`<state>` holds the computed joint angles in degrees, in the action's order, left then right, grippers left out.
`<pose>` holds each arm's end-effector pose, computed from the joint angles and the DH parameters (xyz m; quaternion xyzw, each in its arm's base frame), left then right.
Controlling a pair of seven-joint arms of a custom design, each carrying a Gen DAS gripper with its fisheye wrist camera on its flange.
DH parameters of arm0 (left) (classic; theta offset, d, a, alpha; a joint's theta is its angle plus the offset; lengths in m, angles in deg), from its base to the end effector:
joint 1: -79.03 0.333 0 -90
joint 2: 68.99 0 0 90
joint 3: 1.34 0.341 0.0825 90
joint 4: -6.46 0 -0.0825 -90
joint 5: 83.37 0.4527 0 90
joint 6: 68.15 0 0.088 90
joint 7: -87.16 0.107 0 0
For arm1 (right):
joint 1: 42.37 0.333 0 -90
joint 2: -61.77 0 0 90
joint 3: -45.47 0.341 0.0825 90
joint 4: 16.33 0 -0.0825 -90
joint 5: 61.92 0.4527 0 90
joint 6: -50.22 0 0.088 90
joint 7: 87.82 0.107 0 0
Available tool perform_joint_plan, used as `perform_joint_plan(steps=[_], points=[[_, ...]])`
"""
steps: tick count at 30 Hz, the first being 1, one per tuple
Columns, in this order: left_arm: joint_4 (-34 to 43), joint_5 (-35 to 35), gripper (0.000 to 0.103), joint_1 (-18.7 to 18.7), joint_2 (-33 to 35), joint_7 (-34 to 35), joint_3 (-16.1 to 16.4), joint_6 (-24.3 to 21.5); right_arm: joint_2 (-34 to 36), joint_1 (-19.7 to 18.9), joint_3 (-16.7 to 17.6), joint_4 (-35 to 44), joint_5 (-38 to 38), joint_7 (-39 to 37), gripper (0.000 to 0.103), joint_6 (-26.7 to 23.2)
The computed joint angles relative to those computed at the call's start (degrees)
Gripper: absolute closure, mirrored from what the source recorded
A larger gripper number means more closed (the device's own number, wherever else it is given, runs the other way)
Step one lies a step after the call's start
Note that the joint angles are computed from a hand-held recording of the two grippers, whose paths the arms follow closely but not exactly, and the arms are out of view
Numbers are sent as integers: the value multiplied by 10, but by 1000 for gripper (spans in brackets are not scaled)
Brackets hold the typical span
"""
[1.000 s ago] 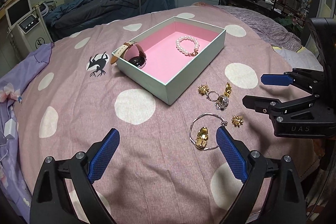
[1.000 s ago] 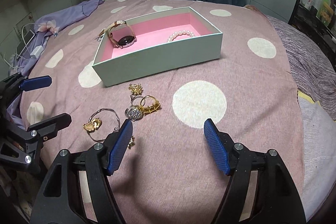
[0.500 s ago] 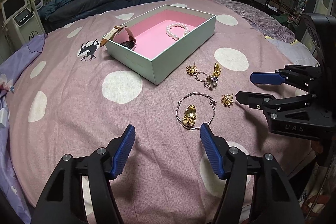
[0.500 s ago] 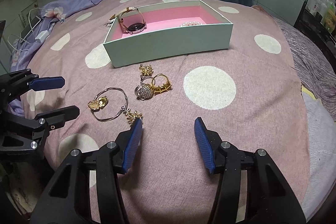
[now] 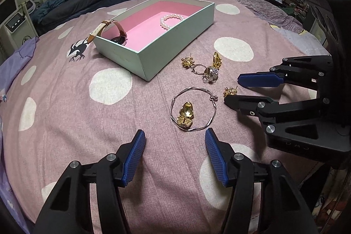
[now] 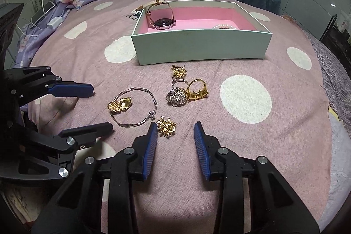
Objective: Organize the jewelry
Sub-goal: 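Lift both tools out of the box and move toward the remaining jewelry, then grasp the silver bangle with the left tool while the right tool grasps a gold flower earring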
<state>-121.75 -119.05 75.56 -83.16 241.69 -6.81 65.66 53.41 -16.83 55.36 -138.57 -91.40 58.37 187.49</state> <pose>0.5553 -0.0994 0.5057 -0.3040 0.9062 -0.2809 0.0860 0.4920 0.3494 0.5110 -0.6600 0.6923 -0.2160 0.1960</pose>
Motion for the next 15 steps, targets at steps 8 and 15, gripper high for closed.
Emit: perform_joint_plan(steps=[8,15], points=[[5,-11,35,-6,8,3,-3,-2,-6,-3,-3,-8,5,12,85,11],[15,-23,42,-18,25,-2,-11,12,-23,-5,-1,-20,8,35,85,-6]])
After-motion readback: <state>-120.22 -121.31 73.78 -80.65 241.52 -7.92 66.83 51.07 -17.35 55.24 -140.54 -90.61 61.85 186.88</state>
